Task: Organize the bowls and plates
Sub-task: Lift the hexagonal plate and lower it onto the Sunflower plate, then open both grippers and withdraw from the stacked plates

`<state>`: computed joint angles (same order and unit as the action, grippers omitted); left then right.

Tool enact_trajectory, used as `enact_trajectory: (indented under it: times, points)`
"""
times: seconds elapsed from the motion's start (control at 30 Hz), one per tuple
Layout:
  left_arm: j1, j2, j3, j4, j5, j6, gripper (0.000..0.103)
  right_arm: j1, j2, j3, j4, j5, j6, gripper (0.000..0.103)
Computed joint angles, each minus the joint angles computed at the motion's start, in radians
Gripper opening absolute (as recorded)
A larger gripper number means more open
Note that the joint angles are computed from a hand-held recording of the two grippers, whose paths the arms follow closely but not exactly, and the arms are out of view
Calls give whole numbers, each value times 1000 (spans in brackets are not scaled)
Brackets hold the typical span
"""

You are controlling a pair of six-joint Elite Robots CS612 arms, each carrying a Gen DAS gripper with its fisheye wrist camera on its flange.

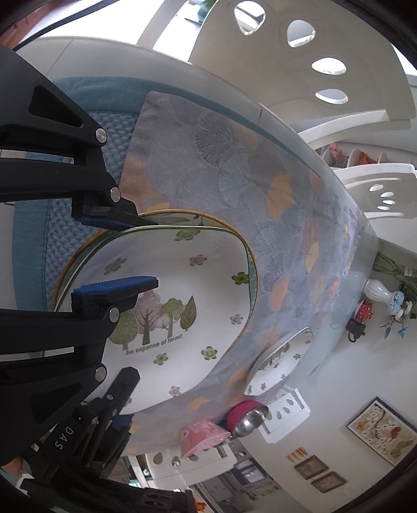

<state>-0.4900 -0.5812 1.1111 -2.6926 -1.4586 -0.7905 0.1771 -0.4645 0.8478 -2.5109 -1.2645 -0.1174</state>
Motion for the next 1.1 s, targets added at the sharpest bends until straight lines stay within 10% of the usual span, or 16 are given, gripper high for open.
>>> enact_trajectory:
  times: [0.17,0.8,0.93,1.1]
  points:
    - [-8,-13,0,45,45,-28,24,5,-19,26,-24,-68,-3,36]
    - [-63,-127,78,-73,172,92,25,-89,-233,345,-381,90,132,37]
    - [-68,-137,66,-150,149,201,36,-108,-273,387,-587,76,223,63]
    - [-56,-132,56,-85,82,225,36,-98,-289,393,-663,-20,214,70]
